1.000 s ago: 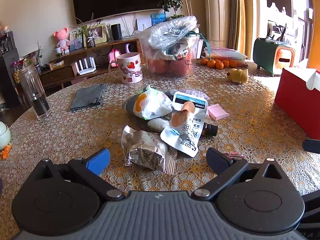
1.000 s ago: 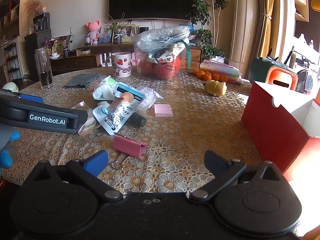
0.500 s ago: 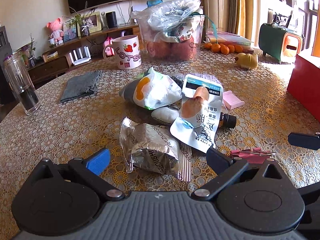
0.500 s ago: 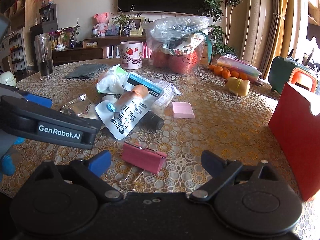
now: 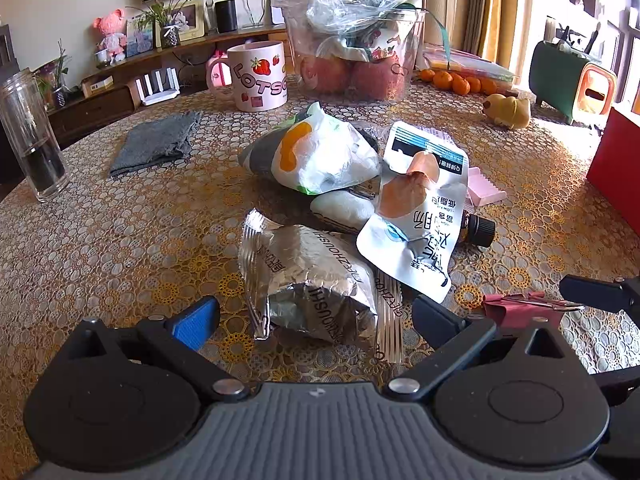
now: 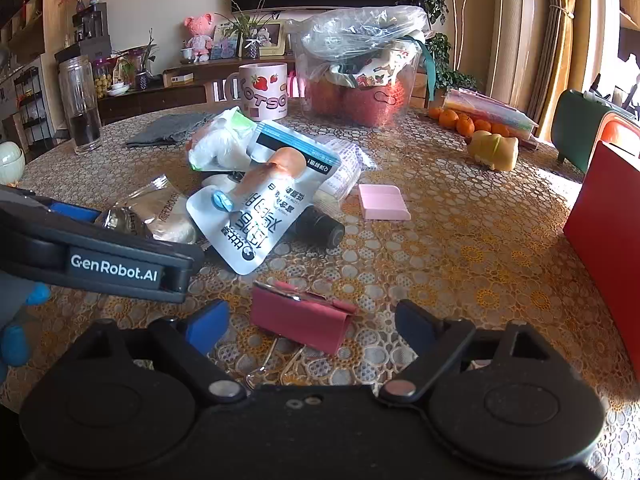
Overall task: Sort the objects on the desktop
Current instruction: 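Close the left tool on the silver foil bag while the right tool grasps the pink binder clip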
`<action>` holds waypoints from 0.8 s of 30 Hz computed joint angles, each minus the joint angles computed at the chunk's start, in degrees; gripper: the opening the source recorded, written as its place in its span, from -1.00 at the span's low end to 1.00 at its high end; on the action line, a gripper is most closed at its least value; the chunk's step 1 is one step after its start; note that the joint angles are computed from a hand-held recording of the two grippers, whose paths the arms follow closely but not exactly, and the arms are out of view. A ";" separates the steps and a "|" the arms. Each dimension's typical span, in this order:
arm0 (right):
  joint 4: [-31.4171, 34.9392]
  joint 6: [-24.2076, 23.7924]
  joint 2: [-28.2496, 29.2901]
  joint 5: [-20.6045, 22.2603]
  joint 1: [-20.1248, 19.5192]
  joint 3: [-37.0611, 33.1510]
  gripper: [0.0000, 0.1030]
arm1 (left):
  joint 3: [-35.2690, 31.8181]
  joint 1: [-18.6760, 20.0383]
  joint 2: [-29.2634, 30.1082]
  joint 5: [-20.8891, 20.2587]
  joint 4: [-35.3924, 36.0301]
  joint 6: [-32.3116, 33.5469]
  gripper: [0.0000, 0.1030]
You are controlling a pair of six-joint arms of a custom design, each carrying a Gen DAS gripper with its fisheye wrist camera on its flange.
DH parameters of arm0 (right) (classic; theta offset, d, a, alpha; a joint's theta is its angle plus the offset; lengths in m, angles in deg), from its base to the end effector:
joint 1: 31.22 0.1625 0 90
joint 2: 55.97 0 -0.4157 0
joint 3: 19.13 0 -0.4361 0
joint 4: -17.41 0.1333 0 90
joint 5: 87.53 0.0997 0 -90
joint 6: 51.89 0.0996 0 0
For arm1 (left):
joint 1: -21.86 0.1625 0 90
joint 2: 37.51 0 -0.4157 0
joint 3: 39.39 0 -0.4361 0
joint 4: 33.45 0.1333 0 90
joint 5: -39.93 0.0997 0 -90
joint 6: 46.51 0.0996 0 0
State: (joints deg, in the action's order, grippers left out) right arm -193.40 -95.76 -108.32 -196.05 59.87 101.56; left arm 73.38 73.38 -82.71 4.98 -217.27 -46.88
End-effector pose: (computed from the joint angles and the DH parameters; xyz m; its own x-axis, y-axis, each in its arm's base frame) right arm 0.1121 -0.5485 0.1079 -0.6789 -0.2535 0.6891 -0.6687 0.6011 -0.4376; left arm -0.1889 -0.5831 0.0473 -0.6776 0.0681 -0.7323 0.5537 0.7025 -0.4470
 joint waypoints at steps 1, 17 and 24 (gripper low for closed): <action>0.21 -0.15 0.04 0.04 -0.04 -0.05 0.59 | -0.07 0.06 0.04 -0.14 -0.02 -0.05 0.99; 0.95 -1.33 -0.54 2.39 -1.10 0.01 0.31 | -0.38 0.73 -0.48 -2.72 2.03 -3.50 0.50; 2.17 -2.34 -1.31 3.20 -1.13 0.55 0.12 | -0.01 0.37 -0.63 -2.44 1.33 -3.98 0.30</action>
State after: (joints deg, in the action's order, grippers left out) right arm -191.23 -98.10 -109.63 -192.85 58.74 102.11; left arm 73.37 73.75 -83.34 2.54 -215.94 -50.86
